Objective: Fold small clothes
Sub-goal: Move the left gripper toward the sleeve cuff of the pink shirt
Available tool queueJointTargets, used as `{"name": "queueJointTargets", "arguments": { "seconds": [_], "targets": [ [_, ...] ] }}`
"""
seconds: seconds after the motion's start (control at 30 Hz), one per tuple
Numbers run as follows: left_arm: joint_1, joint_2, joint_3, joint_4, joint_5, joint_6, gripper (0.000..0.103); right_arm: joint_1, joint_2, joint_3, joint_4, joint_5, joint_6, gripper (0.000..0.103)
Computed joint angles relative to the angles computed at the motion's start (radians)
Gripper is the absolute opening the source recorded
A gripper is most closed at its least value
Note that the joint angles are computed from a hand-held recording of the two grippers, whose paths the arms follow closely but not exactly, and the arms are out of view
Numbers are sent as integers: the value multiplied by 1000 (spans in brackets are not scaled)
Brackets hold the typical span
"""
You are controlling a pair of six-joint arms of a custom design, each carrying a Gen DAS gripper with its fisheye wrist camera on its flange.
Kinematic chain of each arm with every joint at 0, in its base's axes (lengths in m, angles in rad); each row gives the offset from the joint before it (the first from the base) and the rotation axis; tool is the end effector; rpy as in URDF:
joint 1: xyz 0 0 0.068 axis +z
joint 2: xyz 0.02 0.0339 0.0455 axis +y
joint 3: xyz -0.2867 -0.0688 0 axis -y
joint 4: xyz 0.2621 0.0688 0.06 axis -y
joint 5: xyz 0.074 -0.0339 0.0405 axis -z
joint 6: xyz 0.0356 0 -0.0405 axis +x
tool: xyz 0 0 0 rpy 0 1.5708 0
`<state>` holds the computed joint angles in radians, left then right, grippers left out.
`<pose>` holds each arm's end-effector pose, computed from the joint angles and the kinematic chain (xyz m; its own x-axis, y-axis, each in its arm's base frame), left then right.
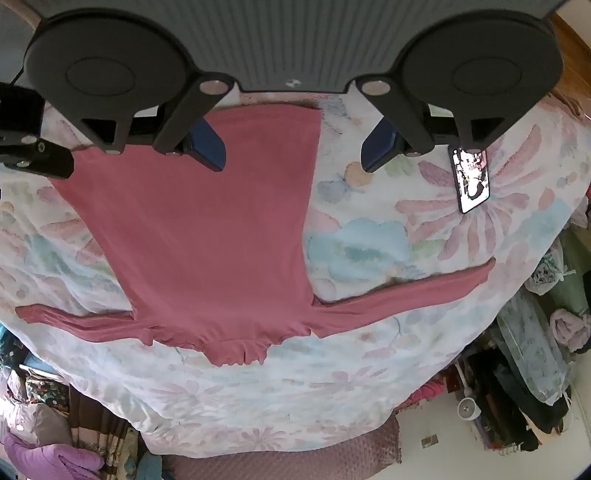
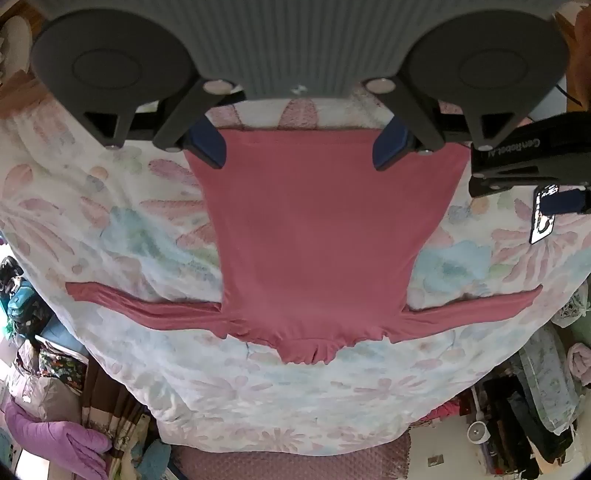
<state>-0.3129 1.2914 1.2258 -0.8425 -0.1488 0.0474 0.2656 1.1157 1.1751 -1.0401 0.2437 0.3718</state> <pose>0.2619 -0.0792 0.3457 -0.7389 0.2883 -0.6090 0.2529 0.9564 0.1459 0.2073 0.0475 0.3563 -0.7924 0.1498 -0.5913 0.1746 0.9845 0.0154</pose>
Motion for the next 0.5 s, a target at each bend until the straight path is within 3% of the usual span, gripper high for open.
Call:
{"name": "queueJointTargets", "arguments": {
  "seconds": [0.37, 0.5],
  "targets": [
    [32, 95, 37, 22, 49, 4, 97, -48, 86, 36, 6, -50, -19, 83],
    [77, 157, 75, 53, 87, 5, 94, -117, 119, 17, 86, -69, -78, 83]
  ]
}}
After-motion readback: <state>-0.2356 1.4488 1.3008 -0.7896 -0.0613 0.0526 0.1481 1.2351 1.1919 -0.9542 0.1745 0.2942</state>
